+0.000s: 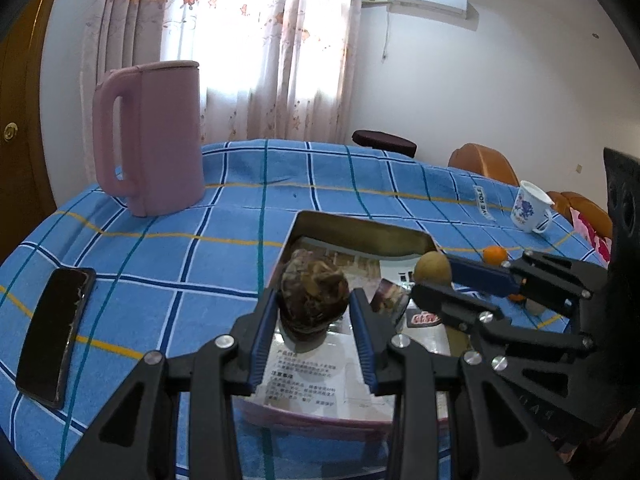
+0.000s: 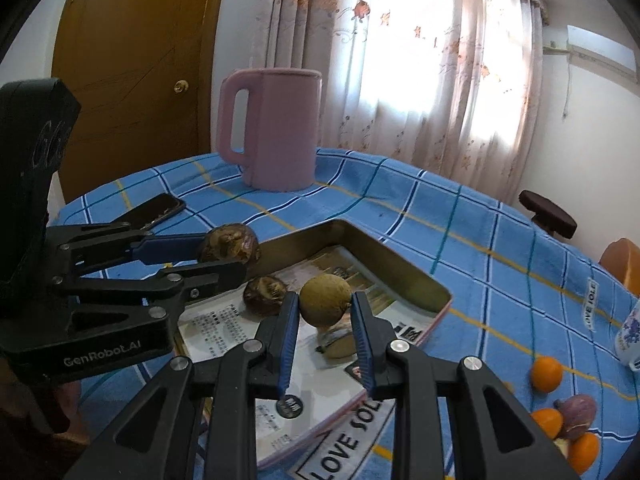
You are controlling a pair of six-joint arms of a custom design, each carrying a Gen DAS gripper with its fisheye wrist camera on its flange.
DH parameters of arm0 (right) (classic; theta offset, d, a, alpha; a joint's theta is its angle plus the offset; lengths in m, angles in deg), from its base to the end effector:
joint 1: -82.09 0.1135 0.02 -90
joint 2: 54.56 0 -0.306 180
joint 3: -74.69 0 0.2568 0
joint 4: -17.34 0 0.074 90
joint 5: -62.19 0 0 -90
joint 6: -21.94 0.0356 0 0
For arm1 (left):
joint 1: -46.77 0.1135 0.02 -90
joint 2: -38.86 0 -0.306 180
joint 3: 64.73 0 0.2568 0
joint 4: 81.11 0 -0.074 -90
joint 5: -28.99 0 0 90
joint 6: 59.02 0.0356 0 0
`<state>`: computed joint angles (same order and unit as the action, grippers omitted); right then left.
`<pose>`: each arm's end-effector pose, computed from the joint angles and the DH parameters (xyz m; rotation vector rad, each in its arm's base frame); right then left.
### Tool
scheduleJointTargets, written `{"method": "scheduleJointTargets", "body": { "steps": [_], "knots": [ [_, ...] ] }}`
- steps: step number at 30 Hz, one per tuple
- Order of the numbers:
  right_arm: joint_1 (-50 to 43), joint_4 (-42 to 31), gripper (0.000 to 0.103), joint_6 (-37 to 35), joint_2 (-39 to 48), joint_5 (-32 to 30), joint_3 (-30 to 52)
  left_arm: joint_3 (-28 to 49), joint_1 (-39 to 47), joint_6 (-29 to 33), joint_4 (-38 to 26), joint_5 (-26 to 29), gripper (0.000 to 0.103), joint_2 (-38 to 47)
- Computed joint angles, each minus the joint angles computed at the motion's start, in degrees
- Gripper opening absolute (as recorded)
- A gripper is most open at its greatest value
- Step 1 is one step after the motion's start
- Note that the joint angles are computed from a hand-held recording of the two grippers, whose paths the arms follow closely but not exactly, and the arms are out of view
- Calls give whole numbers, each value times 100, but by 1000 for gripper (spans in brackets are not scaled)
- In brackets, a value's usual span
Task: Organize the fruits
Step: 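Carry the kiwi with the right tool while the left tool carries the brown fruit over the tin, then open the right tool to drop the kiwi while the left tool releases the fruit into the tin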
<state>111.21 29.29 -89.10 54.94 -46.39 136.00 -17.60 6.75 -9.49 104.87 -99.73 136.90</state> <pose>0.3267 0.1950 0.1468 -1.0934 1.9077 0.4358 0.2416 -0.1738 0.1453 -0.3192 2.1306 0.0003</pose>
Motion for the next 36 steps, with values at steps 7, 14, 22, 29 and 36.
{"method": "scheduleJointTargets", "body": {
  "steps": [7,14,22,29,36],
  "knots": [
    [92,-221,28,-147,139,36,101,23,28,-26,-57,77,38,77],
    [120,-529,28,-242,318,26,281,94,76,-25,-139,218,38,239],
    [145,-894,28,-315,413,11,468,142,140,-19,-160,342,38,391],
    [116,-1001,28,-288,450,-76,536,134,165,5,-115,396,39,396],
    [77,-804,50,-186,376,-121,416,183,-48,-27,-218,10,66,276]
  ]
}}
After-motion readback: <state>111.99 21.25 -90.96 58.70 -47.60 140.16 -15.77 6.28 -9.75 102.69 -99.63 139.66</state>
